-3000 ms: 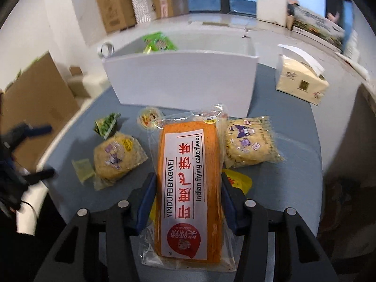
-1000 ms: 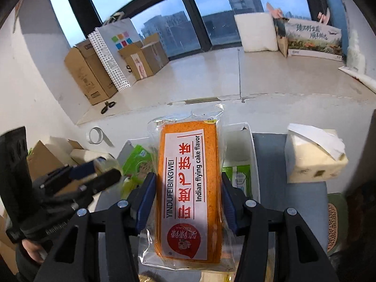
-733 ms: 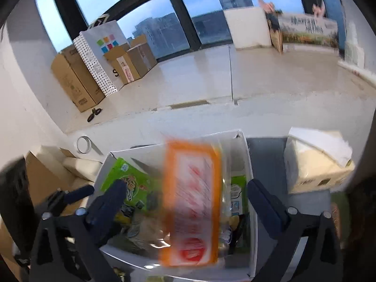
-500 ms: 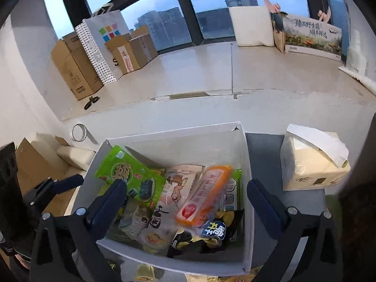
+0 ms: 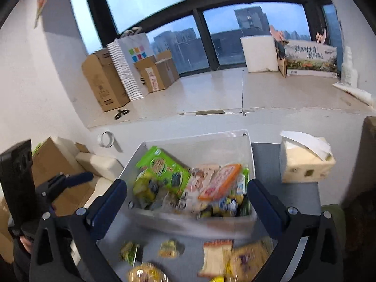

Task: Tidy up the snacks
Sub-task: 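Grasp the round Lay's cartoon cracker pack with the right tool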

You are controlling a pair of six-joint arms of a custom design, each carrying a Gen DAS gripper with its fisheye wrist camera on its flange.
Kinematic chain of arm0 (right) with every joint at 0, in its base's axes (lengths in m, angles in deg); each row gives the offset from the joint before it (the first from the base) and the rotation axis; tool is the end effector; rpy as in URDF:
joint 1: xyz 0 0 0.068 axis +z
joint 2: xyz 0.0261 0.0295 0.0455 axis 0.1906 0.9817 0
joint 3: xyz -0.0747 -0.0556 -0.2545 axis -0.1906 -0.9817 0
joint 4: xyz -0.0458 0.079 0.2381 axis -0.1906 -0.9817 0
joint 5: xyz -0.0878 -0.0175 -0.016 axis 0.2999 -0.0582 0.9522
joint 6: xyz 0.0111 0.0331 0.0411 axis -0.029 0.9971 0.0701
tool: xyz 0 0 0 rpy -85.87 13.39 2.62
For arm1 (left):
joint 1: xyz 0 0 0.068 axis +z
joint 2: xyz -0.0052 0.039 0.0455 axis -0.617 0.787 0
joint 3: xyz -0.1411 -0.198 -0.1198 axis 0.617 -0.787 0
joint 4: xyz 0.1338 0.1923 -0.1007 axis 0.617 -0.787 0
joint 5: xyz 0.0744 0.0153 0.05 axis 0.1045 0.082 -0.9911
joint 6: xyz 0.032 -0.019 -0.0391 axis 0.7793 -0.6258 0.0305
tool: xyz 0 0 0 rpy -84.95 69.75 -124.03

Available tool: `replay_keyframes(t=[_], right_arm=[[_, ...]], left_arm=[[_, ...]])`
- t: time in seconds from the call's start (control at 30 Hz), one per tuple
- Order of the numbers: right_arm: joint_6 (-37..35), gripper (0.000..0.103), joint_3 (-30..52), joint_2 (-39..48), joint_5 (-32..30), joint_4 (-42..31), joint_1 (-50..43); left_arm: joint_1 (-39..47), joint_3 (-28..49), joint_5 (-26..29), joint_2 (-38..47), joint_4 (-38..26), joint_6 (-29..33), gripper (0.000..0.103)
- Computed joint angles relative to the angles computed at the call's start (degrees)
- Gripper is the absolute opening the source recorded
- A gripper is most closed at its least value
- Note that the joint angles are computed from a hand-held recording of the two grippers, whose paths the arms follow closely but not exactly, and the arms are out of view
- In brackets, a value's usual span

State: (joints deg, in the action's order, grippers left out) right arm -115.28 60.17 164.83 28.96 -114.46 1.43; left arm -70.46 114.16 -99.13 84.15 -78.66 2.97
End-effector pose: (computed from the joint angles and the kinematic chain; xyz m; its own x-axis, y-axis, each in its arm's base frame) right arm 0.3130 -0.0260 0.2913 -0.5812 -0.2347 -0.7792 -0.6537 0.7050 0.2752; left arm 0.1779 -0.0967 0.2879 -0.6090 -0.0704 -0.7900 -0.0017 0.9962 -0.0875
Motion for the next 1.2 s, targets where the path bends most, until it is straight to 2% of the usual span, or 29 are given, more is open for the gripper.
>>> replay_keyframes(t=[0.13, 0.27, 0.3, 0.4, 0.47, 0.57, 0.73, 0.93, 1.2], right_arm=[[-12.26, 0.103, -5.80, -7.07, -4.33, -5.86, -9.22], [-25.78, 0.103, -8.62, -8.71, -6.00, -14.32, -18.28], [-28.21, 0.103, -10.09, -9.10, -5.49, -14.91, -20.01], [-35.41, 0.103, -15.43, -8.34, -3.49, -14.83, -24.50], [-37.39, 0.103, -18.39, -5.98, -0.15, -12.59, -25.12], [-36.91, 0.103, -21.00, -1.95, 3.44, -7.56, -24.19], [-28.51, 0.103, -20.72, 5.53, 7.62, 3.20, -18.82], [-17.27, 0.103, -15.24, 13.17, 11.45, 10.60, -11.55], [-14.03, 0.103, -13.47, 17.15, 18.21, 16.14, -3.27]], left_arm=[[-14.41, -2.28, -10.73, -7.19, -7.95, -9.64, 0.103], [-28.82, -4.02, -20.06, -9.37, -15.89, -23.22, 0.103], [-30.98, -4.79, -19.95, -9.94, -16.60, -25.91, 0.103], [-34.97, -7.79, -17.50, -12.94, -14.67, -28.68, 0.103], [-39.96, -7.18, -20.86, -11.05, -17.10, -33.49, 0.103], [-43.27, -6.74, -22.10, -9.35, -18.52, -37.16, 0.103], [-44.77, -7.38, -21.67, -8.57, -20.08, -40.35, 0.103], [-43.36, -9.70, -19.93, -10.87, -19.48, -39.88, 0.103], [-40.92, -11.28, -17.77, -11.25, -17.75, -38.02, 0.103]])
